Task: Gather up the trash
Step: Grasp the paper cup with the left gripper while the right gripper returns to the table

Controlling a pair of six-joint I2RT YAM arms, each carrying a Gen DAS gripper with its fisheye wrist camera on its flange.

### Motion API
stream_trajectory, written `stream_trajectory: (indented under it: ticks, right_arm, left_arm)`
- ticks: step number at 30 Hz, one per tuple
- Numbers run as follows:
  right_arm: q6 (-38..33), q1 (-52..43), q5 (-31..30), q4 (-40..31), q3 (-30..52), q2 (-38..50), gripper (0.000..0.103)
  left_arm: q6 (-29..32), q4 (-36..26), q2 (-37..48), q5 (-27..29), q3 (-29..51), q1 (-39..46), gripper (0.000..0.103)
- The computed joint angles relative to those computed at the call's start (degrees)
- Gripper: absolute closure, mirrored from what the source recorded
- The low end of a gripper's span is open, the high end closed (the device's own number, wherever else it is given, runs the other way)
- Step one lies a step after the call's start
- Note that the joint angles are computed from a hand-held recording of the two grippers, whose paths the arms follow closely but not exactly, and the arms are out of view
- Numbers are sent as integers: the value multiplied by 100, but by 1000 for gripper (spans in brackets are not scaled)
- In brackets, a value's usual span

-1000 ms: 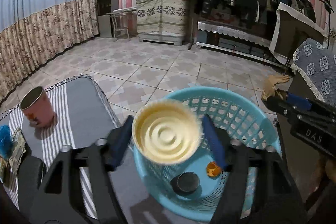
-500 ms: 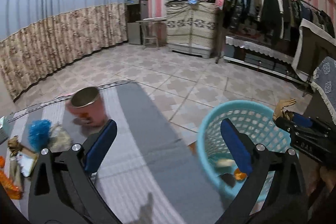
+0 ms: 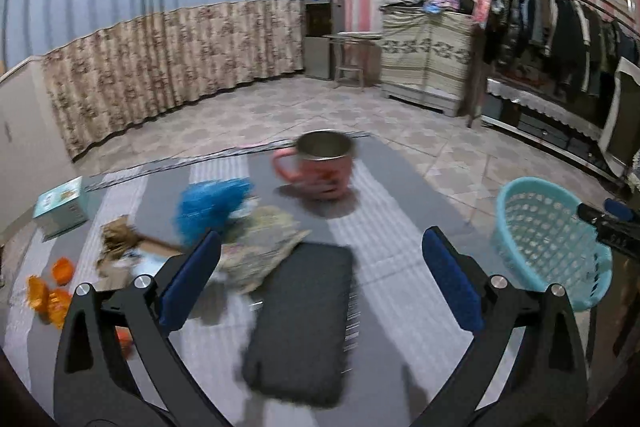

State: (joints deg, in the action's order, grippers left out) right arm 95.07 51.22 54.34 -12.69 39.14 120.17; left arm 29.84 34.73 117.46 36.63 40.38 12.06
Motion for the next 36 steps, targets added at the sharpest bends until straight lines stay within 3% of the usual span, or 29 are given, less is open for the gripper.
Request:
stream_trajectory:
  ticks: [5, 14, 20, 23, 26, 27, 30, 36]
  right_arm:
    - [150, 285, 100, -516, 596, 189, 19]
    - [-619, 404, -112, -665, 1849, 870, 19]
    - [-1233, 316, -282, -658, 2427, 1215, 19]
    - [-1463, 271, -366, -593, 2587, 1322, 19]
    - [-1617, 232, -418, -679, 2765, 1439, 19]
    - [-1616, 232, -422, -715, 2803, 1466, 19]
    - [-1643, 212, -455, -696, 2797, 1470, 19]
    - [-1758, 191, -418, -643, 2844, 1464, 19]
  left_arm:
    - [398, -383, 374, 34, 639, 688, 6]
    - [833, -1609, 1527, -78, 2544, 1385, 8]
    - [937, -3137, 2544, -257, 4433, 1380, 23]
    - [952, -3606, 2871, -363, 4986, 1271, 29]
    - [1098, -4081, 3194, -547, 5457, 1136, 48]
    - [1139, -4120, 3229, -580, 5478, 1105, 60]
    - [1237, -3737, 3117, -584, 5148, 1062, 80]
    - [1024, -3189, 2500, -99, 4508, 1133, 85]
